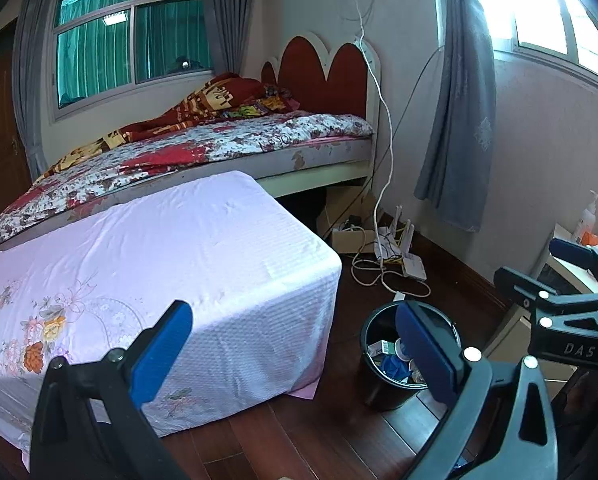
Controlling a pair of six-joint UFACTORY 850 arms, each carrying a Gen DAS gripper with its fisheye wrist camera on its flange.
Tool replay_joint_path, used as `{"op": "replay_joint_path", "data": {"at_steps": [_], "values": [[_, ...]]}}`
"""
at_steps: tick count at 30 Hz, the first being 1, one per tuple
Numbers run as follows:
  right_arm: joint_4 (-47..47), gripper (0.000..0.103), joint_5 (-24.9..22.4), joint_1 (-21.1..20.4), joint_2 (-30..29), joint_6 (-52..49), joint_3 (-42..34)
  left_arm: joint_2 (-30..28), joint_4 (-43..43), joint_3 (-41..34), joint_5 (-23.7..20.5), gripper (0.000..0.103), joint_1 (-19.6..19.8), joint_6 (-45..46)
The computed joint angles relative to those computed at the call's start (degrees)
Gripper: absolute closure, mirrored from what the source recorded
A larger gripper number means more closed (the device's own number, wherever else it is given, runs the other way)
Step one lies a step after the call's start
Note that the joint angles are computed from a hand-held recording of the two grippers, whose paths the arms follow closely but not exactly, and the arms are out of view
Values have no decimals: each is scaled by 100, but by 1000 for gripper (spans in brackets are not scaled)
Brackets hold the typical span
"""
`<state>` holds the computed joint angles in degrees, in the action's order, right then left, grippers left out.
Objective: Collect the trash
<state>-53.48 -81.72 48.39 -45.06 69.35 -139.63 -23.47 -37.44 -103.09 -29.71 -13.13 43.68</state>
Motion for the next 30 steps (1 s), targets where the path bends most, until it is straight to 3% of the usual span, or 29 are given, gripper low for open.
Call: {"op": "replay_joint_path", "data": {"at_steps": [30], "values": [[27, 0, -47, 6, -46, -6, -81, -17, 45, -83, 1, 1, -17, 67]]}}
